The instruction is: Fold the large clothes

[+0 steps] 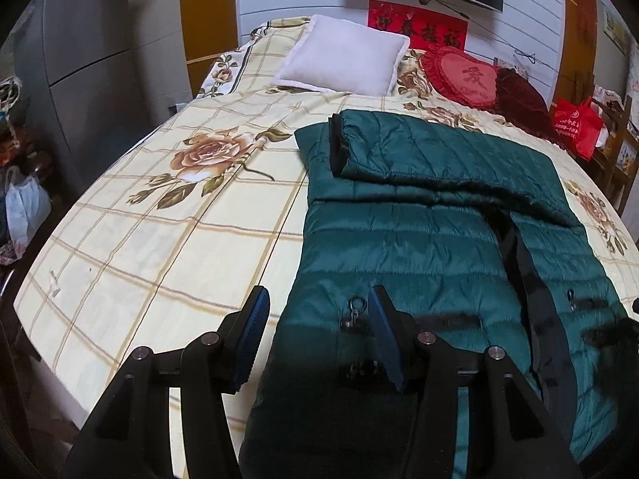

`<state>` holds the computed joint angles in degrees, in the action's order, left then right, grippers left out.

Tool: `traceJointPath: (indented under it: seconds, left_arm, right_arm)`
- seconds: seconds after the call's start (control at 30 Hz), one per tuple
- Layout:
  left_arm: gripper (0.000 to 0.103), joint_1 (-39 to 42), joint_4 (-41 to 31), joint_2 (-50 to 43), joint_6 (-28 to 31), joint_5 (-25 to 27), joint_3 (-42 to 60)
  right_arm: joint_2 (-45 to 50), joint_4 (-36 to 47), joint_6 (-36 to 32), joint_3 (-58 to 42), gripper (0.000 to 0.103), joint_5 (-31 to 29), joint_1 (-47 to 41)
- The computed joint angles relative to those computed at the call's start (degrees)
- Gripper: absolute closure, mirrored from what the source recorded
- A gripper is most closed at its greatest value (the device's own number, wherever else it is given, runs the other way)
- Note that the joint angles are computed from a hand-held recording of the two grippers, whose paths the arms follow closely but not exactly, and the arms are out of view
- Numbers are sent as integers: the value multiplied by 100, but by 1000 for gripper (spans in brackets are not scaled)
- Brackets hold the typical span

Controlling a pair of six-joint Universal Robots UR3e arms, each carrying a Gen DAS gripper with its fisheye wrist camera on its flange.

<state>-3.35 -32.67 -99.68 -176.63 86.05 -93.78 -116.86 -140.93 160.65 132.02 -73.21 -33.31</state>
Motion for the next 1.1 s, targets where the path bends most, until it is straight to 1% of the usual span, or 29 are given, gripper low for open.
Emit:
traceJointPath:
  seconds: [0.2,0.47,0.73,0.93,1.1]
  left_arm:
    - [40,29,133,356,12,-24,-524]
    - [40,39,167,646,18,-27,-959]
    - [40,103,188,989,42,-58,-1354]
    - [40,168,173,1259,81,-89,-1652]
    - [40,286,79,1514,141,-143,-1896]
  right_arm:
    - [-619,482,6,253,17,221,-319]
    - [-1377,1068,-108,572,17,512,-629]
    - [-2164,2022,-433,657,17,740,-1150]
    - [-2681,2590,-660,750,17,826,-1439]
    - [-3203,3436,-1068,719,16,1069,-1970]
